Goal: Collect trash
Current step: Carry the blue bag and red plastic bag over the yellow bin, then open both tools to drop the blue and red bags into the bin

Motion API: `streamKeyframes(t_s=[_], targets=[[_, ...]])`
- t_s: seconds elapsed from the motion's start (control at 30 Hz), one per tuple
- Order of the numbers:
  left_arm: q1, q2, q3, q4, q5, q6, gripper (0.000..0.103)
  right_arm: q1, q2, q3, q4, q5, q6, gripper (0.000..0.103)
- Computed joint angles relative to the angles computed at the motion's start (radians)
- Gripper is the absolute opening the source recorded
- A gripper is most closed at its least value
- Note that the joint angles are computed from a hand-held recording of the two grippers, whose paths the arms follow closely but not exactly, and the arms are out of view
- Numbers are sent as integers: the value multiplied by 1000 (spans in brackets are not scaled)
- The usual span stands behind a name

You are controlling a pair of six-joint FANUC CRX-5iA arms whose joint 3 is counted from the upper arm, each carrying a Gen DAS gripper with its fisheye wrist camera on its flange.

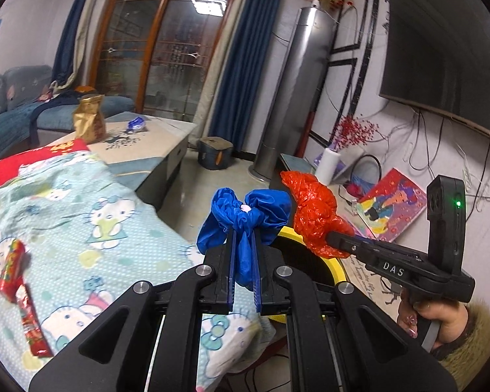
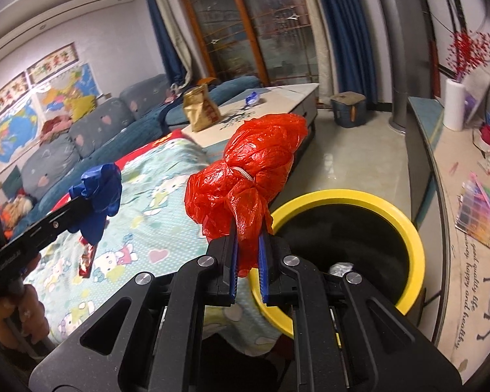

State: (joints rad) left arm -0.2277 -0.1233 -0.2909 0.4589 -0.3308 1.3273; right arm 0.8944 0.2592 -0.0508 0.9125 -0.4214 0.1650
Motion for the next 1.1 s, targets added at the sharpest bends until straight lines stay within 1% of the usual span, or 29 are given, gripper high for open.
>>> streamKeyframes(t_s=[0.13,0.27,0.63,0.93,1.1], targets=[[-15,27,24,-12,-7,-4,8,-20,-13,-34,58,6,-83,6],[-31,65,63,-47,-23,25,8,-35,-20,-59,102,1,-143,6],[-72,151,141,-99,-54,47,8,-76,-37,-115,140,14,-244,6],[-97,208,185,-111,-73,42,8,-99,-42,-141,110,14,-266,6],[-108,240,206,-112,-87,34,8,-102,-36,-136,48,1,-230,6]])
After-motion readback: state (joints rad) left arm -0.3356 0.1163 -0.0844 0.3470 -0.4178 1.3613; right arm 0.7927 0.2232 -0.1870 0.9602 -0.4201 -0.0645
